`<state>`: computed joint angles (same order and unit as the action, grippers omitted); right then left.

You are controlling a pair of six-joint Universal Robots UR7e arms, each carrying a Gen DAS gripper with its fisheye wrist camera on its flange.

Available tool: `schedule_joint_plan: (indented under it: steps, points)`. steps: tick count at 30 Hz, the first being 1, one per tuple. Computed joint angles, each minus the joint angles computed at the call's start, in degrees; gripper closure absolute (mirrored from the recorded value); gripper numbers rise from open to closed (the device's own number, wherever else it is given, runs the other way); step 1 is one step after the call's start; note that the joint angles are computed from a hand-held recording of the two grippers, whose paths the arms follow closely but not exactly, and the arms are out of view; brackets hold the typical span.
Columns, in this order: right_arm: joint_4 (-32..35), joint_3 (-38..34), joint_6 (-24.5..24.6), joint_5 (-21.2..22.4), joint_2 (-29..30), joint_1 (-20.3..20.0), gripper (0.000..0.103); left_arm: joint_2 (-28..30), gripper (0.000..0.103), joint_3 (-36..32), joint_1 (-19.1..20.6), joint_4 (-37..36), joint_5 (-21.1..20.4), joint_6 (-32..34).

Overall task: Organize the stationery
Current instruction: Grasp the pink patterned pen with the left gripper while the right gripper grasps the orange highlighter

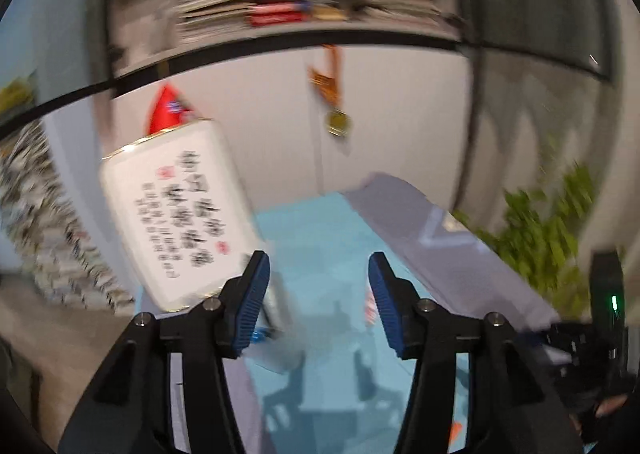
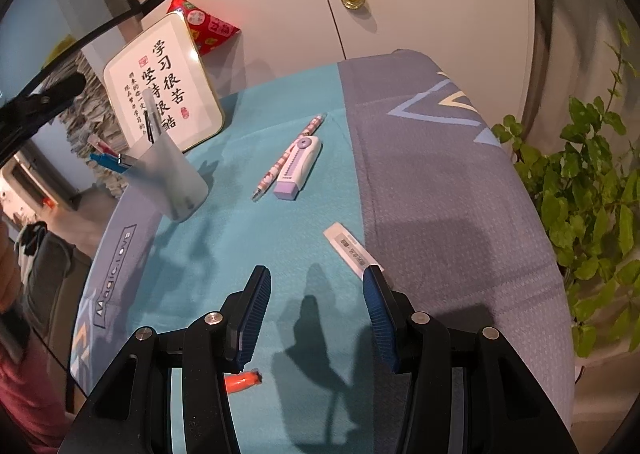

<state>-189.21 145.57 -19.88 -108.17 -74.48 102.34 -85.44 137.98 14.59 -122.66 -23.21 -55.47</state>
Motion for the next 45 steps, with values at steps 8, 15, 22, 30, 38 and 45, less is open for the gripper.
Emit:
schedule_joint_plan:
  steps: [8, 15, 22, 30, 38, 45]
  points:
    - [-0.50, 0.99, -0.24, 0.24, -1.46, -1.66, 0.054, 14.62, 0.079, -1.77, 8.90, -15.74, -9.33, 14.45]
    - [-0.76, 1.12, -2.62, 0.45, -1.26, -2.93, 0.055, 20.20, 0.079, -4.45, 16.29, -21.12, -11.09, 19.59]
    - [0.55, 0.17, -3.79, -0.06, 0.13, -2.99, 0.055, 23.41, 0.079, -6.60, 19.17, -22.64, -11.89, 20.52]
    - [1.71, -0.54, -4.08, -1.04, 0.93, -3.14, 0.055, 24.31, 0.095, -6.91, 20.14, -25.39, -11.50, 20.59]
    - [5.05, 1.33, -9.10, 0.02, -1.23, -1.55, 0.055, 13.19, 0.095, 2.18, 11.54, -12.33, -17.72, 7.75]
    - [10.17, 3.58, -13.23, 0.99, -3.34, 0.33, 0.055, 2.54, 0.095, 8.00, 2.70, 0.78, -24.54, -3.46]
